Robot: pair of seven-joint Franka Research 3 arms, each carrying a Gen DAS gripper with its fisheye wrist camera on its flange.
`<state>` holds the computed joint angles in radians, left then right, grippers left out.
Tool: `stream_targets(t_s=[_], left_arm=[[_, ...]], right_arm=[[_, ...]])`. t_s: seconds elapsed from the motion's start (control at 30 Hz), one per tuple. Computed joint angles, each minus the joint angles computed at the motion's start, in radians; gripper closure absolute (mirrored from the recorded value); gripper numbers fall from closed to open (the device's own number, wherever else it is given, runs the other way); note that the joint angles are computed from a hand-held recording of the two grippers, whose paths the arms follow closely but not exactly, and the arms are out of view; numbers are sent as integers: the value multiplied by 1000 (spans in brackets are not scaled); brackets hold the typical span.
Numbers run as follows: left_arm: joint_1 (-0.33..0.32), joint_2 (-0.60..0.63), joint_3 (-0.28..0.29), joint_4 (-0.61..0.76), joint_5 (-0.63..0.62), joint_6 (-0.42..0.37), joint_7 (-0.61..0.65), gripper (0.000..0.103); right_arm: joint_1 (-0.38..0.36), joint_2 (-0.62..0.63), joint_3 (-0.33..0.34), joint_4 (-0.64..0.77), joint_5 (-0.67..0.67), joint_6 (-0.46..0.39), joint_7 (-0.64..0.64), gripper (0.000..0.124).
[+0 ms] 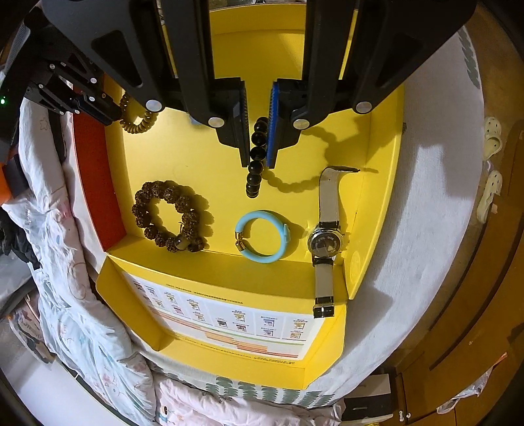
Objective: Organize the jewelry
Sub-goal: 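Lift the black bead bracelet with left tool while right tool lifts the coiled hair tie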
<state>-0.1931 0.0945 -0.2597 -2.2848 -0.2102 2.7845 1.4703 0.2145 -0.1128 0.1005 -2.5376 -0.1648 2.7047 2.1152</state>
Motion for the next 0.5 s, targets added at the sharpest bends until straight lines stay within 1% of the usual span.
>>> stream_targets(t_s=[0.1,0.2,0.27,0.37,0.5], left_arm=[[3,5,-1,6,-5,-4,4,93],[4,5,-1,5,-6,-3,5,93],[4,5,-2,6,-9,-4,8,93],[3,2,-1,3,-3,-3,3,93],[1,1,-1,1,-1,-2,-1,93]], right_arm=[[1,22,3,20,-23,-38,6,106],[5,33,4,27,-59,-48,36,106],[14,43,-1,32,-48,-57,24,106],[20,40,-5,25,-55,-47,38,106],[23,38,-1,24,-86,-50,64,113]])
